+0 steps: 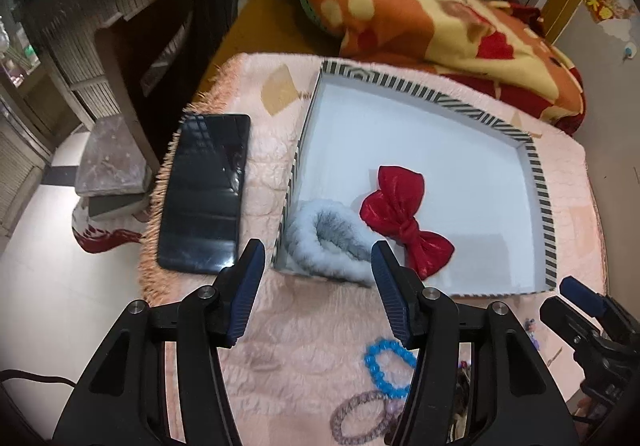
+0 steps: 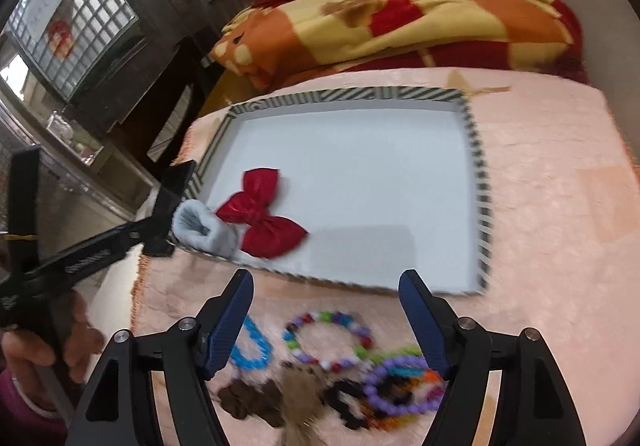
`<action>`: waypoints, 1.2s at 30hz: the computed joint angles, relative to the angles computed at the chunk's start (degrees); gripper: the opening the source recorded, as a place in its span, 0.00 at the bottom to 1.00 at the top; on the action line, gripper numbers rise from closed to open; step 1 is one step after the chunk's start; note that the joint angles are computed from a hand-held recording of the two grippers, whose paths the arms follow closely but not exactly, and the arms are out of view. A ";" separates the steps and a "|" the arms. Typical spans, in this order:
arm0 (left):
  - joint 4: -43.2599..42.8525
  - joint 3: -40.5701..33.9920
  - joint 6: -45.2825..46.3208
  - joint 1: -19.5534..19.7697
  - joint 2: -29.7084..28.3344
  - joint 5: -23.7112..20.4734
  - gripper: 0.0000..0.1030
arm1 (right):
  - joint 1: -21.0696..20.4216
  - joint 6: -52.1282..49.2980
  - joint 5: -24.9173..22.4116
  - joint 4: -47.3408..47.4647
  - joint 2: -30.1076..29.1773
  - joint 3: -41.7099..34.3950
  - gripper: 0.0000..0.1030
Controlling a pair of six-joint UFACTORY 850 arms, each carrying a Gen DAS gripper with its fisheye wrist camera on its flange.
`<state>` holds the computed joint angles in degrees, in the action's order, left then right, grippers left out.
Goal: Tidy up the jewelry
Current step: 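Lift both open grippers out of the tray toward the remaining accessories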
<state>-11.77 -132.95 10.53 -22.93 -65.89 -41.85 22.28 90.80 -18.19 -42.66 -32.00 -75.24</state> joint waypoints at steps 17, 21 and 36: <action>-7.00 37.63 8.51 -1.53 22.57 16.12 0.54 | 6.43 23.21 -3.06 -15.08 12.31 18.40 0.72; -9.30 42.06 11.00 -1.94 24.95 16.50 0.54 | 7.55 25.17 -2.65 -15.15 13.15 20.46 0.72; -13.66 49.86 16.80 -3.38 28.59 16.56 0.54 | 6.69 30.20 -3.17 -21.86 11.19 21.45 0.56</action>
<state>-25.42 -83.09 27.32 -26.30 -37.30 -25.29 28.97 121.00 -21.36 -64.53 -20.81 -53.79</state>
